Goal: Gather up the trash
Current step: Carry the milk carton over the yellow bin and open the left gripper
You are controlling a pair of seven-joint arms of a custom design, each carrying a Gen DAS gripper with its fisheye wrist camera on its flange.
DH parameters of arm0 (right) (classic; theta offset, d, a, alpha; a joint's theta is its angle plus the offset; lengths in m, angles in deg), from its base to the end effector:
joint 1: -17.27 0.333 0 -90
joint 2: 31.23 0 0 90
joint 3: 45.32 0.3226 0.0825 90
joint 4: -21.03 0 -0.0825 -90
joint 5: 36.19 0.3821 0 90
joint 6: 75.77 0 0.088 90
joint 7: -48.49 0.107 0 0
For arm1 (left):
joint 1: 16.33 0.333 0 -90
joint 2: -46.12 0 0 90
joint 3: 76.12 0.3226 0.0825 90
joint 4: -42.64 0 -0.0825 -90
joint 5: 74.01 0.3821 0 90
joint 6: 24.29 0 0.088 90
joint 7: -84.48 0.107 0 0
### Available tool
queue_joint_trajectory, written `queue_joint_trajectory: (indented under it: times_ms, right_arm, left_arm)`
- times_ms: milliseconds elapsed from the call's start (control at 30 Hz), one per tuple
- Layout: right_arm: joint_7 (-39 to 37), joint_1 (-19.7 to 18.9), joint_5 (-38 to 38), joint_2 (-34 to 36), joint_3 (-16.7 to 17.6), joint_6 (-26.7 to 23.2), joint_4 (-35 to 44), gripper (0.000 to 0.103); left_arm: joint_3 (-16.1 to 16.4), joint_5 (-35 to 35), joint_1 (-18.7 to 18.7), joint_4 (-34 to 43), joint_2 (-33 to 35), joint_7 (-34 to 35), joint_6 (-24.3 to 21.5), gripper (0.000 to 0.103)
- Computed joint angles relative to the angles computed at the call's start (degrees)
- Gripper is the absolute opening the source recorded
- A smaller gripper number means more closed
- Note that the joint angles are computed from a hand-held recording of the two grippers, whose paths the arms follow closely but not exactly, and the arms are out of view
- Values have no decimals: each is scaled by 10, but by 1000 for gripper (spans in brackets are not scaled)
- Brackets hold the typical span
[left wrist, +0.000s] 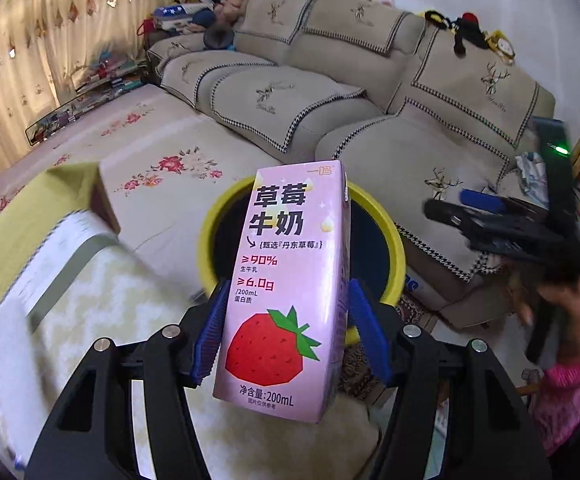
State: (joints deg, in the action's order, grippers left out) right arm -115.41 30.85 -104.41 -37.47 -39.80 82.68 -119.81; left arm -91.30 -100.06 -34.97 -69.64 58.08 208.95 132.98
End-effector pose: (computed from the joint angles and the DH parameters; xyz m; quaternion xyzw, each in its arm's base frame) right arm 0.4424 0.1952 0.3711 -0.4895 0.7961 -0.2479 0.2552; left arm 0.5457 -0.3331 0.4430 -0.3557 0.8771 -0.3132 0.0783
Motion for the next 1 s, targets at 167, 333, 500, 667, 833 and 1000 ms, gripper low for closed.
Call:
queue_joint_trajectory:
  times_ms: [167, 333, 500, 667, 833, 1000]
  right_arm:
    - [12, -7, -6, -11, -4, 9, -20, 87]
    - [15, -11, -9, -13, -2, 13, -26, 87]
    - [18, -8, -13, -13, 3, 15, -25, 87]
    - [12, 2, -9, 6, 6, 23, -7, 87]
    - [-18, 23, 10, 43, 9, 24, 30, 87]
    - [-69, 55, 37, 99, 11, 28, 97, 87]
  left_arm:
    - [29, 96, -51, 98, 89, -104, -19, 60]
    - [61, 165, -89, 153, 138, -183, -21, 68]
    - [41, 146, -63, 103, 98, -174, 19, 74]
    - [-4, 24, 5, -50, -29, -85, 96, 88]
    - [5, -164, 23, -193, -168, 35, 152, 98]
    - [13, -132, 71, -326, -287, -21, 202, 98]
